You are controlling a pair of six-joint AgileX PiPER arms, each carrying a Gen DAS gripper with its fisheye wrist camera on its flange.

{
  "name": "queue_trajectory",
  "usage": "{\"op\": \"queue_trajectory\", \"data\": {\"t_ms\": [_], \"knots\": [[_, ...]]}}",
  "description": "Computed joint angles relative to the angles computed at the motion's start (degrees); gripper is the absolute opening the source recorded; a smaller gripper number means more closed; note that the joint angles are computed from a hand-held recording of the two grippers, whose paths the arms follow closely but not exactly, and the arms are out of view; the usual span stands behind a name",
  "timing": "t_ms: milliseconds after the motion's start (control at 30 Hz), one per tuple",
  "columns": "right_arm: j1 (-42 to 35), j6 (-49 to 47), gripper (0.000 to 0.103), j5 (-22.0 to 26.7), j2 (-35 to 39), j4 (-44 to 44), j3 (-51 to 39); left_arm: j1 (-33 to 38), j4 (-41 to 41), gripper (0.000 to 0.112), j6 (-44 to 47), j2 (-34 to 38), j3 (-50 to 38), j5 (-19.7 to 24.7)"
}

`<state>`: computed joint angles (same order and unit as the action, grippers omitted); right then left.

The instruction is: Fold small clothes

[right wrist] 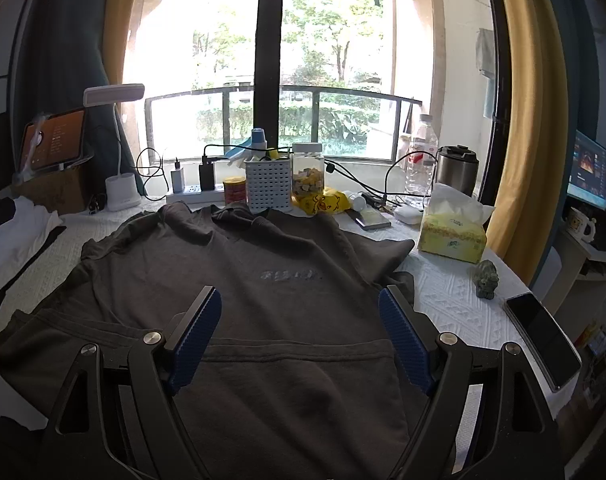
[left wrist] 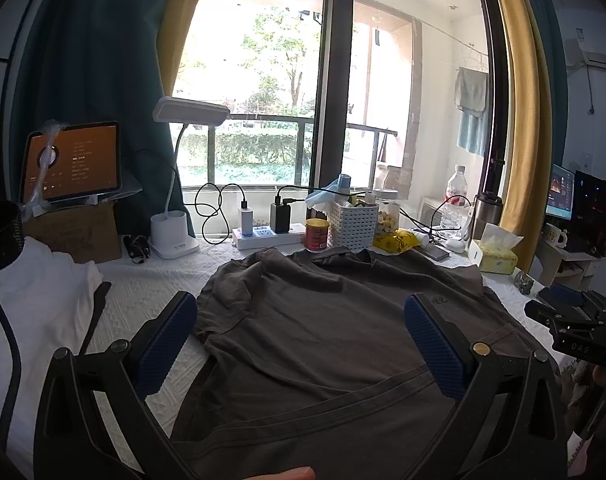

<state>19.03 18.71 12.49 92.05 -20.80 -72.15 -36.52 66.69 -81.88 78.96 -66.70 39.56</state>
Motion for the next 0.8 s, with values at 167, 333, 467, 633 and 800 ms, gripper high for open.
{"op": "queue_trajectory", "data": {"t_ms": [167,333,467,633,800], "knots": [[-0.01,-0.24,0.084,0.0,0.01,0.23,-0.02,-0.04,0.01,0.102,-0.03,0.01,-0.04,0.05],[0.05,0.02,0.084,0.0,0.03,0.02,-0.01,-0.07,0.06,0.102,-0.05,0.06,-0.06,0.11],[-0.35,-2.29,0.084,0.25,0.31,2.33,-0.5,0.14,-0.34,0.102,0.35,0.19,-0.26,0.05],[-1.52,-7.73,0.084,0.93,1.8,8.0,-2.28,1.13,-2.52,0.102,2.9,1.87,-2.49,-0.43],[-3.4,-14.02,0.084,2.52,5.11,14.55,-6.24,2.66,-6.07,0.102,6.77,4.96,-5.77,-1.55]]}}
